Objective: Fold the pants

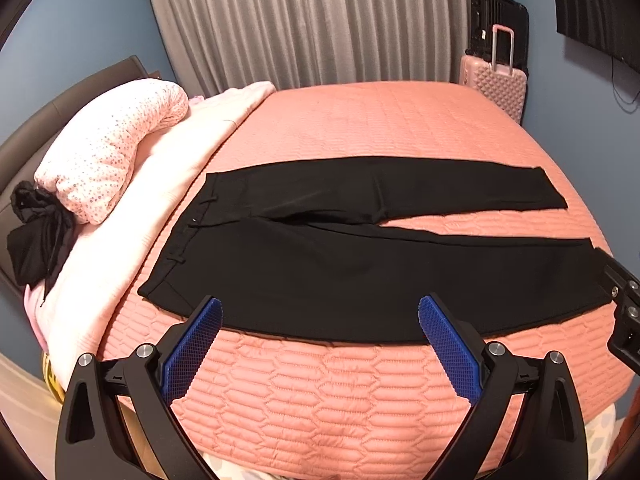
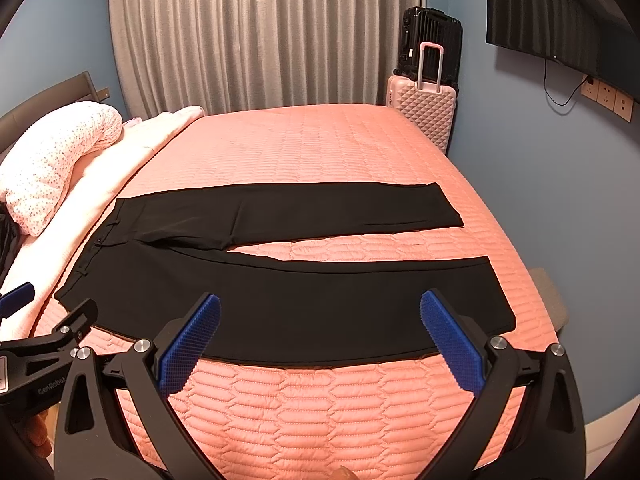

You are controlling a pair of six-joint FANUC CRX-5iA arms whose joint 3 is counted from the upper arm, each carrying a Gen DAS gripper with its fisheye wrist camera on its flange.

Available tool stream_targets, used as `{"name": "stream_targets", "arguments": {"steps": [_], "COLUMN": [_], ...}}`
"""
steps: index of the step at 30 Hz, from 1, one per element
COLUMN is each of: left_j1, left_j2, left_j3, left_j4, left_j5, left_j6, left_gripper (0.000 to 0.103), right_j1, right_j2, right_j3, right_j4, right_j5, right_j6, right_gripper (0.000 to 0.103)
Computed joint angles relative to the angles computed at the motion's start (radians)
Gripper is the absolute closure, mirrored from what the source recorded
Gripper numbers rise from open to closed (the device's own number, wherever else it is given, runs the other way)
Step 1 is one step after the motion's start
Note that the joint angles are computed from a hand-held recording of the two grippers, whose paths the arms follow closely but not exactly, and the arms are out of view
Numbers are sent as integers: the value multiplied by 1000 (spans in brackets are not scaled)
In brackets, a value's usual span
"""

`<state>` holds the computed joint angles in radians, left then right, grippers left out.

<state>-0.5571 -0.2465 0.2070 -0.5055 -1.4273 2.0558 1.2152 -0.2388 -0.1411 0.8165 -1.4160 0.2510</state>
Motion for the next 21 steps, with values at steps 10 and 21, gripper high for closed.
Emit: {"name": "stream_targets", "arguments": {"steps": [10, 21], "left_j1": [41, 44], "left_j2": [6, 47], "left_j3": [-3, 34], "left_j4": [51, 70], "left_j5": [0, -54], "left_j6": [-26, -79], "left_gripper": [6, 6], "right_j1": [-1, -11], "right_j2": [0, -1], "right_j3": [-1, -2], "right_j4": [1, -3], "right_j5": [2, 7], "right_j6": [0, 3], "right_gripper": [5, 5]}}
